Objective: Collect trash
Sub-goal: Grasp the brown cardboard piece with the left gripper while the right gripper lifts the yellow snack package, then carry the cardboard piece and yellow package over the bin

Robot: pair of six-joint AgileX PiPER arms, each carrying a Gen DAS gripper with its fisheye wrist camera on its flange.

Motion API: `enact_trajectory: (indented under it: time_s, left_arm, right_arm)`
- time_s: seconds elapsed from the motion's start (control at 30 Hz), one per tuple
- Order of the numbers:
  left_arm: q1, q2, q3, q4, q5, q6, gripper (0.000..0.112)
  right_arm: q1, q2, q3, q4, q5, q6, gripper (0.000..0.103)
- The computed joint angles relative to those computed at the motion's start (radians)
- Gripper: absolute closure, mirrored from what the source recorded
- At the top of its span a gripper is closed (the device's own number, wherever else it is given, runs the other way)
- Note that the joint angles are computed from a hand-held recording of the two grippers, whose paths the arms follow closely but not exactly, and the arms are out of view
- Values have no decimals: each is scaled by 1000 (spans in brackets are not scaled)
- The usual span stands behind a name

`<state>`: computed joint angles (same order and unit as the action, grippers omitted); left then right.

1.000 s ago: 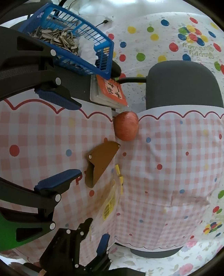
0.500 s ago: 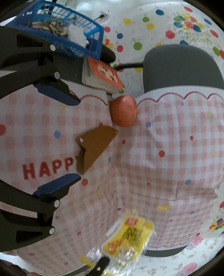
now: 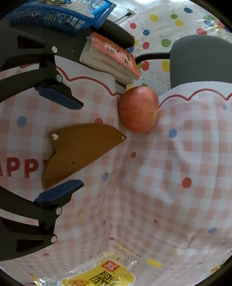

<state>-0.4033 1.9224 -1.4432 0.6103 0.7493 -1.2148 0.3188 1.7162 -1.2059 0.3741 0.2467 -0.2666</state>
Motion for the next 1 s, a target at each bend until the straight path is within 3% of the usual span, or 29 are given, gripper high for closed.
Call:
enact_trajectory:
  time_s: [0.13,0.2,0.3,0.43,0.6,0.83,1.0]
  left_arm:
    - [15,35,-34,-63,30,42,38]
    - [11,25,-26,-48,38,28,54]
    - [7,3,5,-39,25,48,55]
    - [8,-105,155,-28,-133,53,57]
    - [-91,-246,319,168,-217,-120,58]
    - [-298,-300,377,365,-126,-342,58]
    - [-392,-301,387,392,-108,-385,58]
  right_arm:
    - [-4,8,-2,74,12,-78,101]
    - [-3,5,7,91,14,-99,101]
    - [-3,-6,26,109,17,-123,101]
    - [-7,-23,54,165,25,-167,101]
    - [-22,-49,87,276,57,-263,101]
    - [-21,-125,163,277,58,-250,101]
    - [-42,-202,233,367,57,-315,101]
